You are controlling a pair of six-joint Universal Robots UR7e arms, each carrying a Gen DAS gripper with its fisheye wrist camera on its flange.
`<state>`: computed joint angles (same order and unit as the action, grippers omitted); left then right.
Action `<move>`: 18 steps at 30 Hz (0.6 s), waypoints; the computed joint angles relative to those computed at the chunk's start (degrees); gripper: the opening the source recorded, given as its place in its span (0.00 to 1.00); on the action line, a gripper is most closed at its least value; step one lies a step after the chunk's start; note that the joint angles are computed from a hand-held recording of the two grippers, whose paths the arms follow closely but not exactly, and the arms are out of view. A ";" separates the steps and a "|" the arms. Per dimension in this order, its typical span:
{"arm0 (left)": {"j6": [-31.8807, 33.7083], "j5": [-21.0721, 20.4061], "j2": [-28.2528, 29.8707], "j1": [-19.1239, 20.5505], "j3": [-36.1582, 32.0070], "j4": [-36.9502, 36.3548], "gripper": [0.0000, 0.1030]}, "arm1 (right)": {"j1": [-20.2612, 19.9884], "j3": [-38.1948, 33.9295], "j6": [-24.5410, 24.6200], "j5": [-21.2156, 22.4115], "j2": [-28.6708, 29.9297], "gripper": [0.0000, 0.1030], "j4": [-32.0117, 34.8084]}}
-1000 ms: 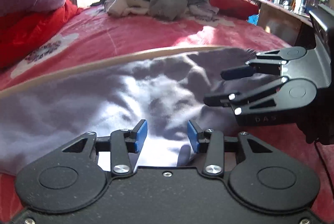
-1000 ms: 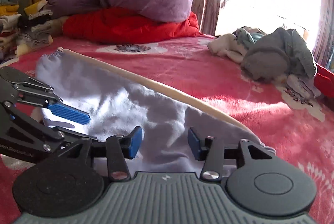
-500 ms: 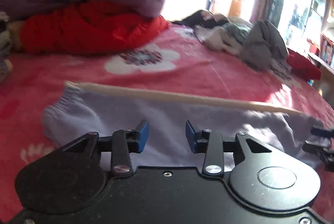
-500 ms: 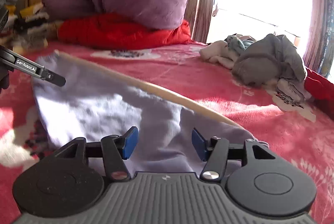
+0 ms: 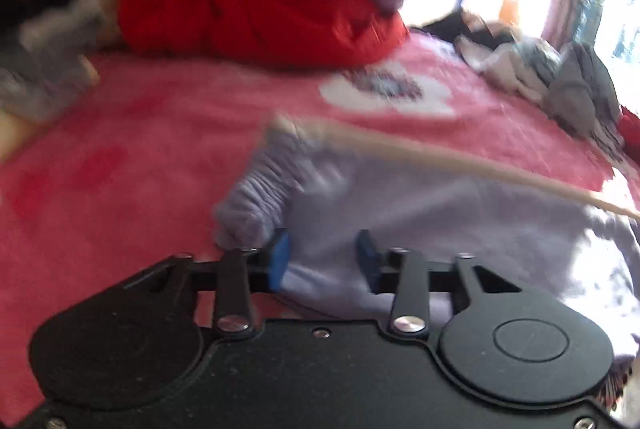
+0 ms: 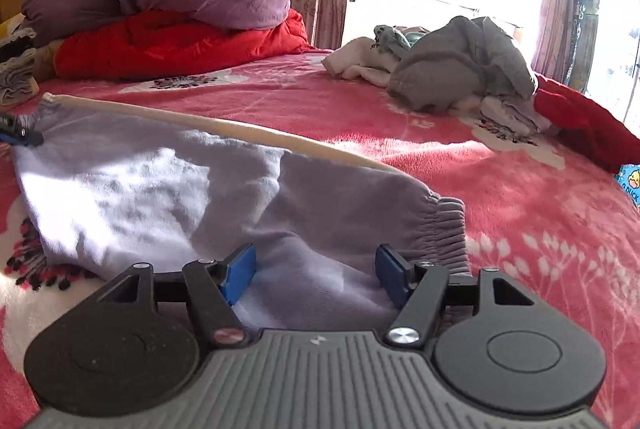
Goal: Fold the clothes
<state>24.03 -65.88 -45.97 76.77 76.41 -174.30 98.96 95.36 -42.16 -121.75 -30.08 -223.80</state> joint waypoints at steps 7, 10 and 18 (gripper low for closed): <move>-32.72 -11.26 -4.66 5.69 -0.31 7.38 0.49 | -0.82 8.19 26.39 0.73 -4.85 0.67 -6.86; -47.30 -19.62 -4.80 8.41 -1.11 11.01 0.52 | -5.57 14.05 44.39 10.56 -7.84 0.72 -8.44; -50.06 -21.18 -2.53 8.45 -3.44 10.84 0.52 | -9.21 15.14 55.58 19.27 -7.75 0.75 -7.73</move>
